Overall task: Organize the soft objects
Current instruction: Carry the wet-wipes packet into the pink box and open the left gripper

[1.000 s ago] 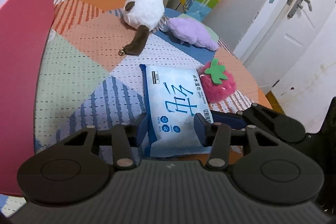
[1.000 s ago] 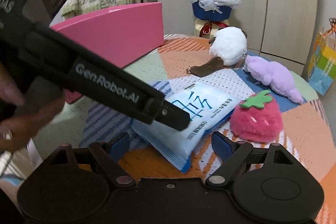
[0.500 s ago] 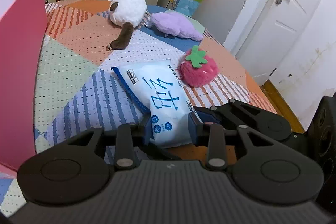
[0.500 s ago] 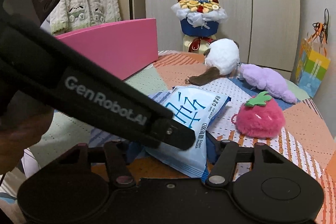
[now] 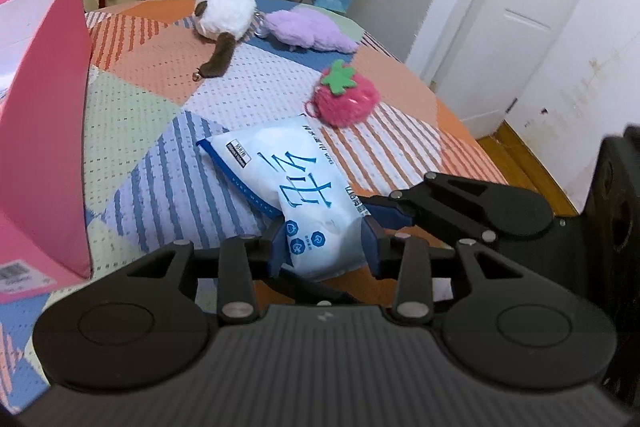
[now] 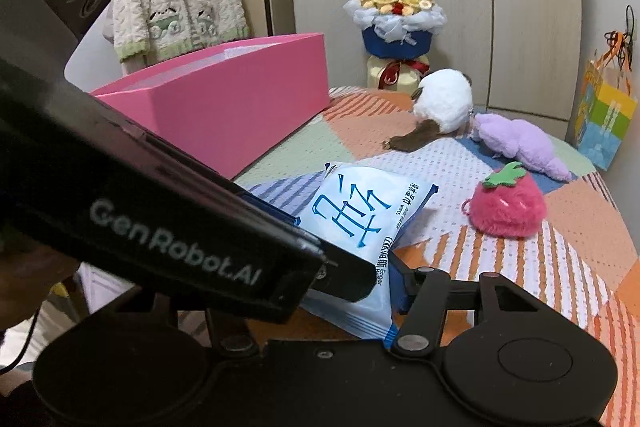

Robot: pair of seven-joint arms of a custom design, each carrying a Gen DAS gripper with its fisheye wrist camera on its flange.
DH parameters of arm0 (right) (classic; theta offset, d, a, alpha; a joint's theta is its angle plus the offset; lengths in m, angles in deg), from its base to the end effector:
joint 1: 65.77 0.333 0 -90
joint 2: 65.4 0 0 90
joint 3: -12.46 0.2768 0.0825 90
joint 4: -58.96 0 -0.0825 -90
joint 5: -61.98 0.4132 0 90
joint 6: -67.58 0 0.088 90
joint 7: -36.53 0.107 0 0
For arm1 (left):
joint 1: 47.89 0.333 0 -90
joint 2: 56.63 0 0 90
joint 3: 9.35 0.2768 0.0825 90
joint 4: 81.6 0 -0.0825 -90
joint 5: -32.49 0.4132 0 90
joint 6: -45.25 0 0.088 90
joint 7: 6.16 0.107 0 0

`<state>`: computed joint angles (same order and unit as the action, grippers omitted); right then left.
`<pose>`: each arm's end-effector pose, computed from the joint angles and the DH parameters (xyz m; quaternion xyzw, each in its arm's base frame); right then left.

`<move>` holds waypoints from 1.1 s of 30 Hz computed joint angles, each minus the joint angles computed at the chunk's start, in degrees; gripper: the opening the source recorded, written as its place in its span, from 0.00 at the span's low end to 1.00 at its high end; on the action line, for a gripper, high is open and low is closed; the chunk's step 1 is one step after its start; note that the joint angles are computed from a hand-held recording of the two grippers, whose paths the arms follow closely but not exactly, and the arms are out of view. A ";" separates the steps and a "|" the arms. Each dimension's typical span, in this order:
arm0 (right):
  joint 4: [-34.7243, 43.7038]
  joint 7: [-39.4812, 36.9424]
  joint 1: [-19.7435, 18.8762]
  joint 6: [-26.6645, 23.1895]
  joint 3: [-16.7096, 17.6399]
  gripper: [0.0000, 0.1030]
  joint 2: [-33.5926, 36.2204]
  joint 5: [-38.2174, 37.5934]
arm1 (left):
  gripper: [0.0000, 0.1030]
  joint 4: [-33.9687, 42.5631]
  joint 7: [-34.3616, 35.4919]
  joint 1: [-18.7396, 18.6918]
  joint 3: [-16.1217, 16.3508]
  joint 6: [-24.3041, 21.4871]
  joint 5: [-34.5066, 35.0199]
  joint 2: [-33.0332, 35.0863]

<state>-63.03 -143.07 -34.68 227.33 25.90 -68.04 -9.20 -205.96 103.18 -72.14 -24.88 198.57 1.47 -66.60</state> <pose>0.3909 0.4463 0.4301 -0.6980 0.5386 -0.2463 0.4026 0.4515 -0.3619 0.4894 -0.4169 0.8324 -0.3624 0.0441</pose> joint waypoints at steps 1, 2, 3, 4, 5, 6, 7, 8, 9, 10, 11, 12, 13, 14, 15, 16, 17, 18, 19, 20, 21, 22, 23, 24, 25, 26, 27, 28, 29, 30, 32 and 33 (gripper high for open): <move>-0.37 -2.33 0.19 0.33 -0.05 0.61 -0.50 2.79 | 0.36 -0.47 0.12 -0.05 0.10 -0.80 -0.13 -0.86; -0.70 -4.29 0.30 0.66 -0.06 0.61 -0.88 5.37 | 0.36 -0.77 -0.06 -0.07 0.22 -1.58 -0.30 -1.51; -1.05 -6.58 0.42 1.10 -0.05 0.61 -1.30 8.22 | 0.36 -1.00 0.07 -0.16 0.49 -2.75 -0.76 -2.13; -1.30 -9.54 0.58 1.15 0.03 0.61 -1.62 11.08 | 0.36 -1.22 0.29 -0.25 0.87 -4.19 -1.48 -2.93; -1.51 -13.56 0.92 0.71 0.17 0.61 -2.06 14.60 | 0.36 -1.53 0.56 -0.32 1.16 -5.15 -2.13 -3.68; -1.67 -15.55 1.08 0.28 0.47 0.61 -2.45 16.32 | 0.36 -1.73 0.72 -0.31 1.38 -6.15 -2.42 -4.41; -1.73 -17.35 1.24 -0.15 0.77 0.61 -2.84 17.88 | 0.36 -1.92 0.90 -0.27 1.63 -7.39 -2.64 -5.26; -1.71 -19.37 1.46 -0.59 1.06 0.61 -3.23 19.53 | 0.36 -2.05 1.10 -0.27 1.86 -8.41 -2.93 -6.02; -1.66 -21.04 1.57 -1.03 1.31 0.61 -3.58 20.69 | 0.36 -2.21 1.55 -0.30 2.18 -9.24 -3.45 -6.73; -1.51 -22.68 1.76 -1.86 1.66 0.61 -3.97 21.63 | 0.36 -2.49 2.06 -0.36 2.55 -10.09 -4.12 -7.61; -1.19 -24.34 1.96 -2.79 1.99 0.61 -4.27 22.57 | 0.36 -2.76 2.45 -0.39 2.86 -10.79 -4.74 -8.44; -0.91 -25.92 2.14 -3.57 2.23 0.61 -4.62 23.58 | 0.36 -3.10 2.86 -0.40 3.21 -11.54 -5.34 -9.43; -0.51 -27.37 2.33 -4.33 2.45 0.61 -4.86 24.63 | 0.36 -3.47 3.28 -0.38 3.49 -12.09 -5.79 -10.38; -0.08 -28.97 2.57 -5.04 2.61 0.61 -5.11 26.00 | 0.36 -3.69 3.67 -0.35 3.66 -12.31 -6.09 -11.01; 0.41 -30.52 2.75 -5.60 2.68 0.61 -5.32 27.26 | 0.36 -4.10 4.24 -0.36 3.89 -12.48 -6.42 -11.94; 0.97 -31.58 2.85 -6.20 2.91 0.61 -5.40 27.85 | 0.36 -4.78 4.92 -0.42 4.14 -12.58 -6.75 -13.23; 1.56 -32.51 2.96 -6.86 3.18 0.61 -5.50 28.13 | 0.36 -5.13 5.45 -0.44 4.40 -12.77 -6.96 -14.14; 2.21 -33.32 3.08 -7.58 3.46 0.61 -5.54 28.27 | 0.37 -5.60 5.86 -0.44 4.62 -12.86 -7.15 -15.14; 2.99 -34.18 3.24 -8.31 3.70 0.61 -5.48 28.49 | 0.36 -6.24 6.20 -0.41 4.87 -12.90 -7.29 -16.42; 3.74 -35.02 3.42 -8.83 3.87 0.61 -5.40 28.79 | 0.37 -6.66 6.40 -0.37 5.15 -13.02 -7.44 -17.42; 4.60 -35.87 3.56 -9.22 3.98 0.61 -5.12 29.00 | 0.37 -7.04 6.74 -0.35 5.49 -13.11 -7.61 -18.29; 5.44 -36.50 3.71 -9.59 4.14 0.61 -4.85 28.90 | 0.37 -7.55 7.01 -0.29 5.87 -13.12 -7.85 -19.40; 6.42 -37.13 3.88 -9.86 4.25 0.61 -4.49 28.88 | 0.37 -8.04 7.17 -0.19 6.19 -13.04 -8.01 -20.45; 7.34 -37.73 4.07 -9.96 4.27 0.61 -4.13 29.07 | 0.37 -8.51 7.33 -0.07 6.51 -12.85 -8.15 -21.44; 8.31 -38.37 4.24 -9.97 4.25 0.61 -3.67 29.18 | 0.37 -8.90 7.62 0.02 6.86 -12.51 -8.35 -22.22; 9.41 -38.90 4.39 -9.93 4.24 0.61 -3.09 29.04 | 0.37 -9.42 7.86 0.11 7.14 -11.90 -8.59 -23.07; 10.47 -39.07 4.52 -9.84 4.21 0.61 -2.48 28.69 | 0.37 -9.87 8.00 0.23 7.36 -11.25 -8.74 -23.84; 11.69 -39.23 4.67 -9.67 4.15 0.61 -1.75 28.27 | 0.37 -10.40 8.30 0.40 7.64 -10.39 -8.80 -24.67; 13.08 -39.44 4.80 -9.21 3.99 0.61 -0.78 27.83 | 0.37 -10.78 8.46 0.56 7.81 -9.51 -8.80 -25.23; 14.17 -39.46 5.01 -8.84 3.81 0.61 0.01 27.47 | 0.37 -11.12 8.44 0.70 8.04 -8.64 -8.92 -25.66; 16.85 -39.40 5.45 -7.91 3.32 0.61 2.23 26.28 | 0.37 -11.37 8.87 0.87 8.82 -7.16 -9.21 -25.92; 18.38 -39.10 5.77 -7.51 2.99 0.61 3.56 25.31 | 0.37 -11.28 8.93 1.04 9.10 -6.55 -9.28 -25.78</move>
